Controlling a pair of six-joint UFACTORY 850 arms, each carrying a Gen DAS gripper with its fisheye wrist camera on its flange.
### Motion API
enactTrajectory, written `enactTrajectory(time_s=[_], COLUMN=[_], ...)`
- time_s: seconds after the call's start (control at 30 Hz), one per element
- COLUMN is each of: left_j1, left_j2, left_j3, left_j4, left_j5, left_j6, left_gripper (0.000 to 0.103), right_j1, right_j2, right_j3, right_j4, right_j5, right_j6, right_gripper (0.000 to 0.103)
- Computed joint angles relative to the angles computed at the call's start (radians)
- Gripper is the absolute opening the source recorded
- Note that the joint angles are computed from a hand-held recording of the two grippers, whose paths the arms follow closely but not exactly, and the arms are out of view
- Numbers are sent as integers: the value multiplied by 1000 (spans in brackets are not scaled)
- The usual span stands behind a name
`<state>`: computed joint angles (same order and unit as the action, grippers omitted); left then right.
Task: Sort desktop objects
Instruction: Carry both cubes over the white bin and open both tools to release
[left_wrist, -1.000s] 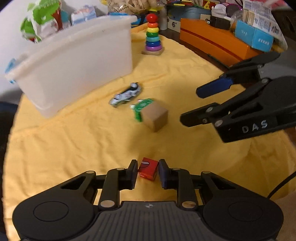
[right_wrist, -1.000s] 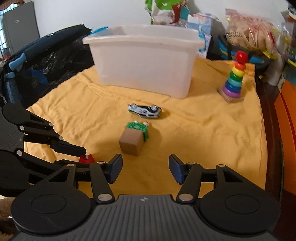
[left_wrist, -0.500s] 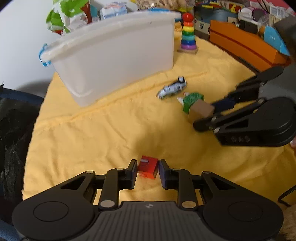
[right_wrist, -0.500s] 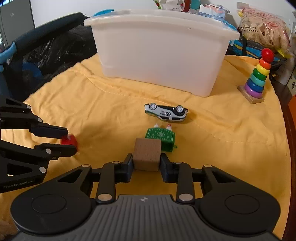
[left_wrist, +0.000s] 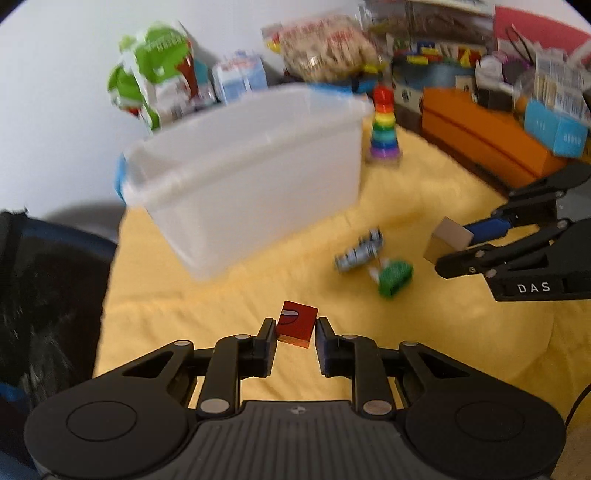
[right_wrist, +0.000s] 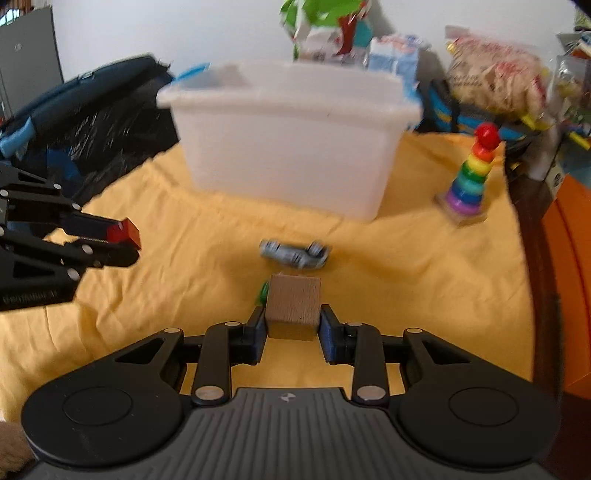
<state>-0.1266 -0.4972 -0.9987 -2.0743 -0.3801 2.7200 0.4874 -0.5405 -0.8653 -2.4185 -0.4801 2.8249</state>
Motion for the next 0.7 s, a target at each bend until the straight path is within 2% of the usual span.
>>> enactTrajectory(time_s=[0.17, 0.27, 0.47, 0.7], left_j1=[4, -10, -40, -75], left_j2=[61, 73, 34, -65], left_j3=[-14, -35, -126, -277], left_j4=[-20, -83, -175, -220], left_j5=[-39, -39, -13, 56], left_j6=[-18, 44, 92, 104], left_gripper=[26, 26, 26, 26], right_j1=[-11, -27, -64, -132], right_j2=[59, 86, 78, 17], right_j3=[8, 0, -62, -189], right_j4=[44, 16, -51, -174], right_j5=[-53, -72, -101, -63], right_j6=[-112, -125, -151, -53], right_gripper=[33, 33, 33, 33])
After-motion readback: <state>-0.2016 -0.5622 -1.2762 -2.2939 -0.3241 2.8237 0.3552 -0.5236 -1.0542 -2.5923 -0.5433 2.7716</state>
